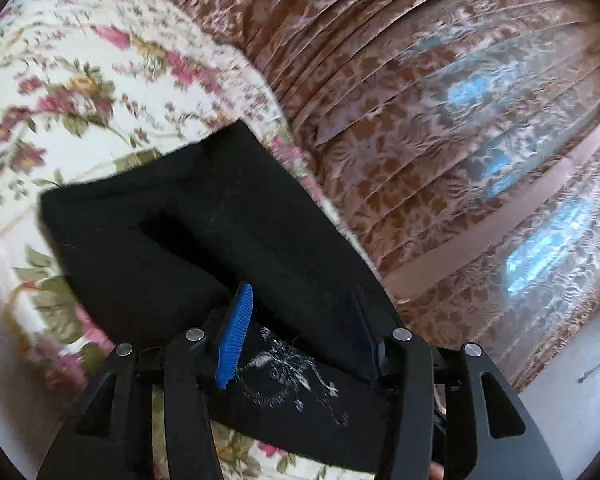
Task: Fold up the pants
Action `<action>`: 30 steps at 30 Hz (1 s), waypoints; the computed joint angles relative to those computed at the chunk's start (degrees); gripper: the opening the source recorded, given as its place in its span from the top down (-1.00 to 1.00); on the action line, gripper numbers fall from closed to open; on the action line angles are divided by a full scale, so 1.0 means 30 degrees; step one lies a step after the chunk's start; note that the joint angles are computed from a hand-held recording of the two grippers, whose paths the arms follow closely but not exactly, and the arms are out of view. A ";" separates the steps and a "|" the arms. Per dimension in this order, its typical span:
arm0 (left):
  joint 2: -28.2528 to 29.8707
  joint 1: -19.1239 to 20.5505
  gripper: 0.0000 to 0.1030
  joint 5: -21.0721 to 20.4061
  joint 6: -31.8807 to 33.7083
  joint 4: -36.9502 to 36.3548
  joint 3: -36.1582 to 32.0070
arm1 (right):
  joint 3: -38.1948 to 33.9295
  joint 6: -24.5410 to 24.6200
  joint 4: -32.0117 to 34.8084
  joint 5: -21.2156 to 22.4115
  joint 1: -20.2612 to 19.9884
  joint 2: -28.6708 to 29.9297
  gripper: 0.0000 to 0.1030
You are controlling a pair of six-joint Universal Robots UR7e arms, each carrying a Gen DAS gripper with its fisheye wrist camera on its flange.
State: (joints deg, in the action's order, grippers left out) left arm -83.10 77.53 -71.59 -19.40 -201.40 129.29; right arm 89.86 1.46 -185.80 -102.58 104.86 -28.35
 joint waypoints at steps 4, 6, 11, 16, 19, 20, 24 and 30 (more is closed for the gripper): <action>0.0698 0.0580 0.10 0.0453 -0.1951 0.0859 -0.1059 | 0.0307 0.0903 -0.0124 0.0191 -0.0003 -0.0471 0.19; 0.0956 0.0655 0.10 0.0319 -0.2032 0.0181 -0.1212 | 0.0719 0.1185 -0.1289 -0.0163 0.0164 -0.0733 -0.17; 0.1098 0.0576 0.50 0.0725 -0.1550 0.0289 -0.1755 | 0.1120 0.4260 -0.1082 -0.0889 -0.0337 -0.1560 0.10; 0.0886 0.0679 0.89 0.0569 -0.1797 0.1205 -0.2721 | 0.1313 0.6381 -0.1543 -0.0651 -0.0989 -0.2312 0.78; 0.0806 0.0717 0.89 -0.0730 -0.1750 0.1440 -0.3870 | 0.0500 0.4671 -0.1500 -0.0901 -0.0356 -0.2540 0.78; 0.0791 0.0638 0.90 -0.1070 -0.1626 0.1529 -0.4268 | 0.0222 0.4054 -0.1562 -0.1061 -0.0046 -0.2555 0.78; 0.0342 0.0019 0.90 -0.1594 -0.0665 0.1535 -0.4932 | 0.0109 0.2052 -0.1942 -0.0499 0.0988 -0.3143 0.78; -0.1421 0.0471 0.90 -0.1991 -0.1331 0.1680 -0.2901 | 0.2439 0.0046 -0.1887 -0.1558 0.2345 -0.4159 0.78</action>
State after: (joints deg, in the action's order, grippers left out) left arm -87.36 78.94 -77.57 -23.40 -196.36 120.59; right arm 97.18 1.60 -191.46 -107.25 111.90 -40.83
